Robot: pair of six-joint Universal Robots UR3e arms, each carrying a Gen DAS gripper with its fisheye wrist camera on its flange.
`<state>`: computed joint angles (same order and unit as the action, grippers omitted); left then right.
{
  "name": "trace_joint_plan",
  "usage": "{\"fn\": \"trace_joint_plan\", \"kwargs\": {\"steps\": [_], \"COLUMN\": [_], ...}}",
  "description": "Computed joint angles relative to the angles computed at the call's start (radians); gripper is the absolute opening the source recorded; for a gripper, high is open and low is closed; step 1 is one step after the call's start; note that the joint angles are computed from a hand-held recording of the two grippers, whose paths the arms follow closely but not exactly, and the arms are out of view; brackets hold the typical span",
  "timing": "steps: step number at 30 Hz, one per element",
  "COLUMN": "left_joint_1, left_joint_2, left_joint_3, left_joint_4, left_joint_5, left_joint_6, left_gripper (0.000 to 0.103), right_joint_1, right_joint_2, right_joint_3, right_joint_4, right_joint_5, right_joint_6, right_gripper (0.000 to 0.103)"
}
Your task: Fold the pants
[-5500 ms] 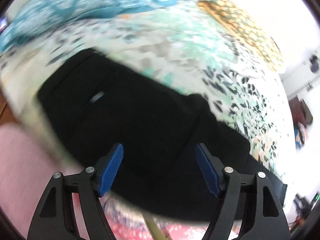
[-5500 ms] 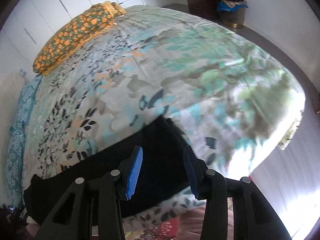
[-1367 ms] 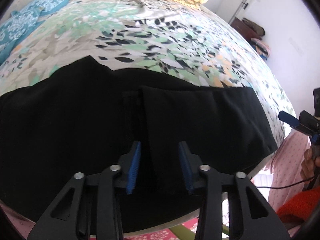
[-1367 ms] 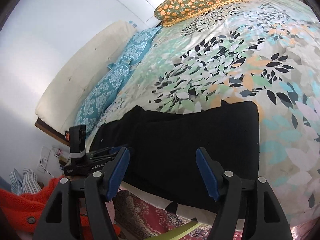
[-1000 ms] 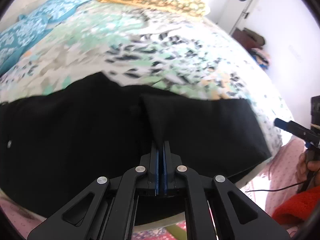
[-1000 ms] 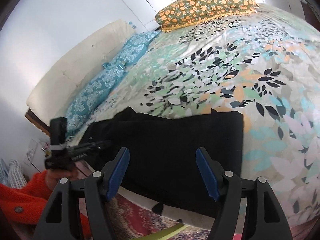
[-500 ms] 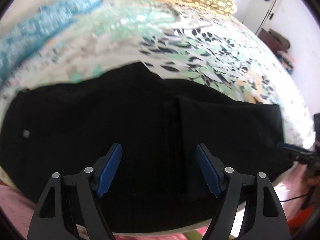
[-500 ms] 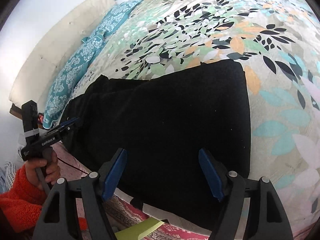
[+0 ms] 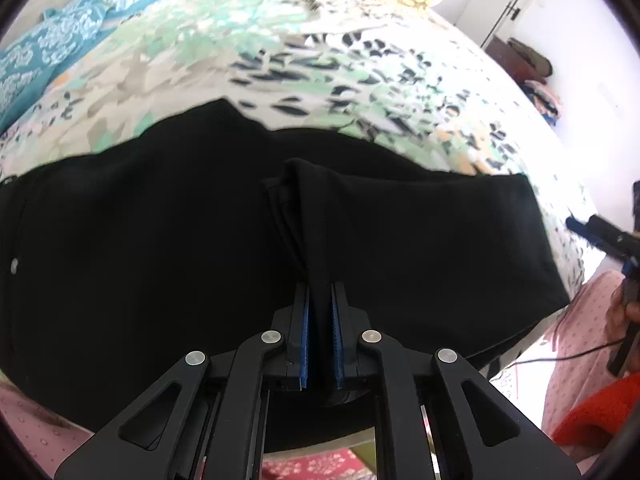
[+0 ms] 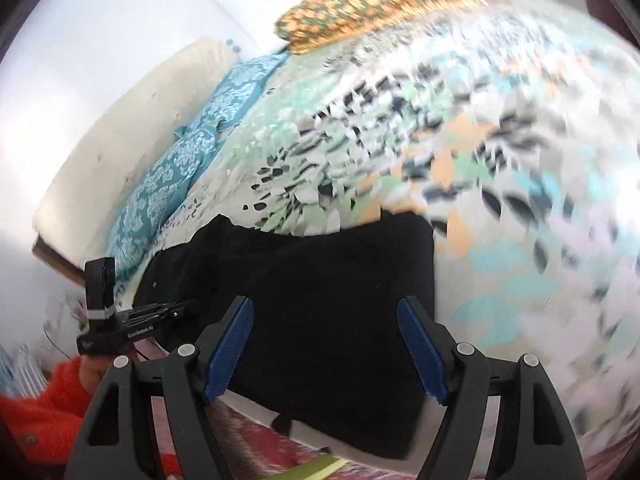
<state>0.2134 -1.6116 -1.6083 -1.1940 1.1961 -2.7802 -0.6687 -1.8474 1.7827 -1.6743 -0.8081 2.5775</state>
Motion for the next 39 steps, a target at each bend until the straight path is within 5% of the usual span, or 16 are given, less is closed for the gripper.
{"fn": "trace_joint_plan", "kwargs": {"steps": [4,6,9,14,18,21,23,28,33,37,39], "left_joint_1": [-0.033,-0.035,-0.026,-0.022,-0.019,-0.012,-0.016,-0.016,0.010,0.041,0.153], "left_joint_2": [-0.028,-0.022,-0.031,-0.028,-0.040,-0.043,-0.047,-0.044,-0.054,0.001,0.043], "left_joint_3": [-0.002,-0.012,-0.010,-0.013,0.004,0.007,0.007,-0.003,0.017,0.029,0.058], "left_joint_4": [0.038,0.047,0.041,0.038,0.019,0.011,0.015,0.025,-0.032,-0.053,-0.097], "left_joint_5": [0.040,0.044,0.027,0.026,0.017,0.007,0.012,0.020,-0.042,0.004,-0.084], "left_joint_6": [-0.007,0.000,-0.002,-0.001,-0.013,-0.014,-0.013,-0.024,-0.022,-0.054,-0.041], "left_gripper": [0.009,0.011,0.012,0.013,0.013,0.016,0.017,0.026,0.044,0.061,0.068], "right_joint_1": [0.144,0.209,0.204,0.077,-0.027,-0.053,-0.114,-0.167,-0.027,-0.047,-0.061], "right_joint_2": [0.207,0.340,0.377,0.274,0.203,0.139,0.103,0.034,0.102,0.069,0.051], "right_joint_3": [-0.090,-0.143,-0.124,-0.194,-0.246,-0.082,-0.023,-0.105,0.029,0.041,0.049], "right_joint_4": [-0.153,-0.217,-0.266,0.073,0.544,0.470,0.489,0.627,0.273,0.267,0.274], "right_joint_5": [-0.059,-0.189,-0.169,-0.005,0.065,-0.050,-0.003,0.110,-0.011,0.064,0.078], "right_joint_6": [0.065,0.193,0.231,0.127,-0.061,-0.005,-0.027,-0.126,0.104,0.109,0.096], "right_gripper": [0.076,0.075,0.076,0.077,0.077,0.076,0.069,0.075,0.085,0.094,0.094]}}
